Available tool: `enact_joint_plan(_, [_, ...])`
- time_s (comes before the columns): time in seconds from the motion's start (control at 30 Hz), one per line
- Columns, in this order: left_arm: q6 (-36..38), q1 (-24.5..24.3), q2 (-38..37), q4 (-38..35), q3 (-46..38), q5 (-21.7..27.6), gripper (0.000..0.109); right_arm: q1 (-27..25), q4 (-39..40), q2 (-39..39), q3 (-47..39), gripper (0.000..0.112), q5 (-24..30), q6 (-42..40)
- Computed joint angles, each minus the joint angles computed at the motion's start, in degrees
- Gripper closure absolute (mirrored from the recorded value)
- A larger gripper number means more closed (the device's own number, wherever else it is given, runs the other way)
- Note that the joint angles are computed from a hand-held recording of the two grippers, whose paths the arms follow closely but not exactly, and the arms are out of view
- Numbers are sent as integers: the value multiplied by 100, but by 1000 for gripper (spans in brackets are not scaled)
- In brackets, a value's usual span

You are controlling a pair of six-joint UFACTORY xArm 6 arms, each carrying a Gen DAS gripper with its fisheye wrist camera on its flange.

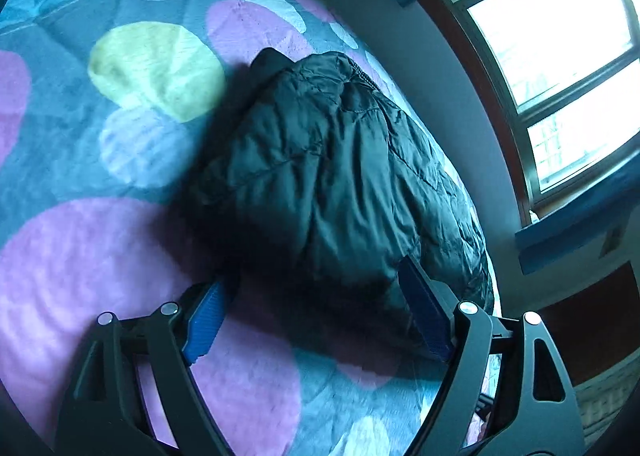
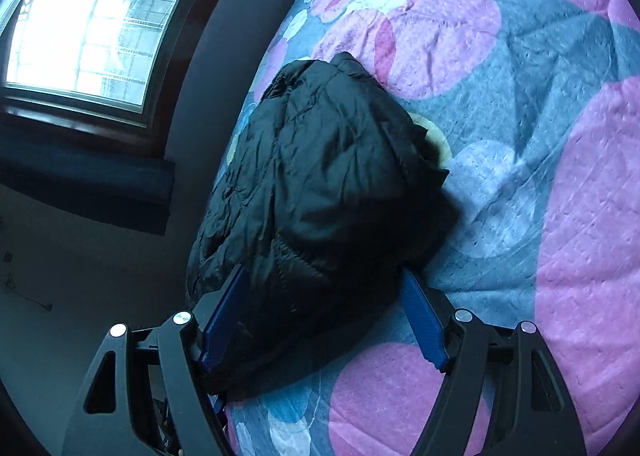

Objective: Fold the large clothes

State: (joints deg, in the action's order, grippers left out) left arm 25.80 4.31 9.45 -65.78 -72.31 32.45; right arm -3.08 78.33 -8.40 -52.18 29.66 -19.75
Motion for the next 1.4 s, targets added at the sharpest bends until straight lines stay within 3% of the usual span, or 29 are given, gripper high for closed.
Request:
enact_joint_plan(0.1, [-115,-84,217,-39,-205,-203,26,186,333,194,-160,38,-510,-297])
enact_joint_plan(0.27, [-268,-185,518,-87,-524,-523,22,195,1106,602,-560,38,-733,-773])
enact_joint_plan(0.33, [-447,-254,560,4,-551,-756,23,220,1017,791,-762,40,-801,-803])
enact_joint_plan(0.37, [-684,-320,594,164,-565,-986,29,237,894,847,-806,41,-838,-708])
enact_joint_plan(0.43, [-981,-377,656,410,-586,-1209,43,292,337,948,-879,60,-1010,-312])
enact_joint_plan(0.47, [-995,-388,691,421,-602,-1270,53,295,289,988,-907,64,-1032,-304])
enact_joint_plan(0.53, [-764,-378,697,178,-619,-1196,67,235,549,1019,-897,76,-933,-535])
enact_joint_plan(0.6, [-652,-381,629,78,-558,-1187,74,168,834,964,-847,83,-789,-816])
enact_joint_plan(0.73, [-579,-457,370,249,-323,-1370,83,155,1008,649,-599,92,-771,-1090])
enact_joint_plan(0.93, [-469,-411,-145,278,225,-1287,85,155,917,115,-160,93,-704,-1117])
enact_joint_plan(1.23, [-117,-166,-1717,248,1910,-879,85,-22,795,-1383,1305,93,-329,-1018])
enact_joint_plan(1.4, [-235,-101,-2691,586,2830,-799,85,-77,703,-2201,2025,93,-223,-801])
